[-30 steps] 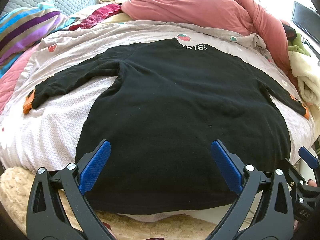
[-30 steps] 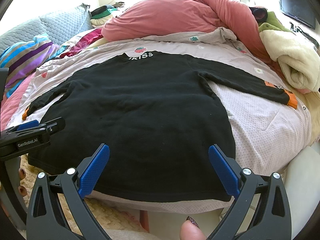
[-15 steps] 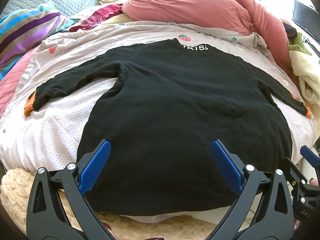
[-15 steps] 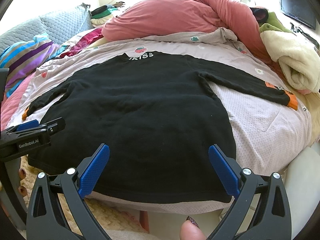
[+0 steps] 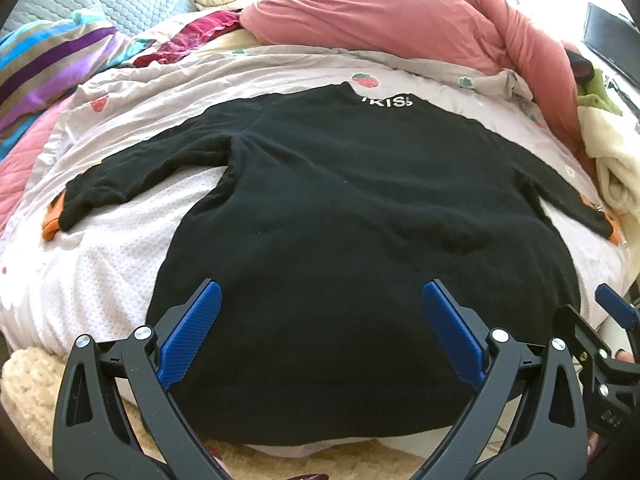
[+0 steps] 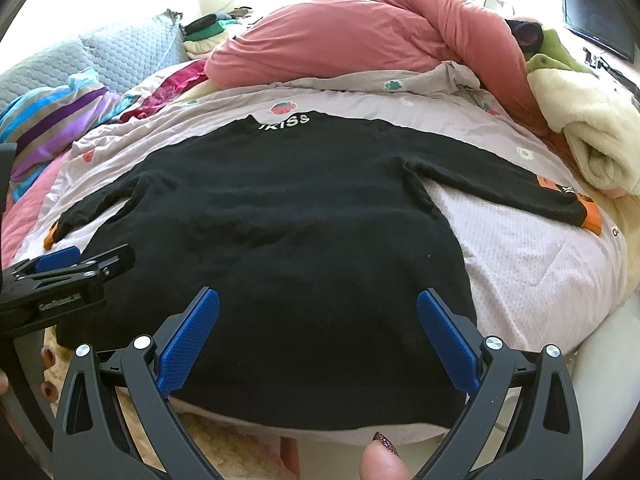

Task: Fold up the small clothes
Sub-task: 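Move the right gripper to the orange sleeve cuff and grasp it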

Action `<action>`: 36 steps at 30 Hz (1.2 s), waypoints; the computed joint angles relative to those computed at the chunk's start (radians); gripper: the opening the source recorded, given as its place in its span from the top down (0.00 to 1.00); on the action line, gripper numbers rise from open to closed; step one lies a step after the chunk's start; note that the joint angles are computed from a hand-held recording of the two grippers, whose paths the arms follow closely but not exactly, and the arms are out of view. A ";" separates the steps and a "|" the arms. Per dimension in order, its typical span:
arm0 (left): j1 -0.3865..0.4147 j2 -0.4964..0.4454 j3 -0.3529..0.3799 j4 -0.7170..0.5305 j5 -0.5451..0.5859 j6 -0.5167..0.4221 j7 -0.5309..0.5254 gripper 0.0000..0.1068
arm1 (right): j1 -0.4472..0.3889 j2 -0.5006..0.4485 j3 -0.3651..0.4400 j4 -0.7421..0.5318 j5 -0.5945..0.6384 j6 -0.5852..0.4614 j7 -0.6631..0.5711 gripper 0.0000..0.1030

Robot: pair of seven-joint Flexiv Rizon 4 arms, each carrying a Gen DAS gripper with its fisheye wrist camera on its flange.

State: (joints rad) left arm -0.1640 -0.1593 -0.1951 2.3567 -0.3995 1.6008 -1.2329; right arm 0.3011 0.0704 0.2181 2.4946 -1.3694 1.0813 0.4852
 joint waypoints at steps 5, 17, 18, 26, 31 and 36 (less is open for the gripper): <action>-0.019 -0.022 0.033 -0.049 0.042 -0.039 -0.037 0.11 | -0.022 -0.004 -0.020 -0.006 -0.031 0.019 0.009 0.04; -0.004 -0.075 0.003 -0.155 0.002 -0.112 -0.006 0.11 | -0.108 -0.021 -0.070 -0.019 -0.096 0.104 0.037 0.04; -0.004 -0.081 -0.002 -0.164 -0.004 -0.117 0.000 0.11 | -0.115 -0.022 -0.074 -0.019 -0.098 0.109 0.039 0.04; -0.042 -0.133 0.020 -0.259 0.019 -0.187 -0.006 0.11 | -0.185 -0.031 -0.110 -0.011 -0.140 0.184 0.079 0.04; -0.072 -0.177 0.049 -0.331 0.078 -0.218 -0.042 0.11 | -0.217 -0.035 -0.116 0.003 -0.114 0.179 0.069 0.04; -0.081 -0.220 0.054 -0.399 0.116 -0.261 -0.065 0.11 | -0.252 -0.022 -0.129 0.020 -0.100 0.164 0.070 0.04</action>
State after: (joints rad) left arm -0.2455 -0.3792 -0.1409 1.9573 -0.2833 1.3400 -1.2975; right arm 0.0490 0.0484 0.0894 2.5148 -1.4698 1.2455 0.5550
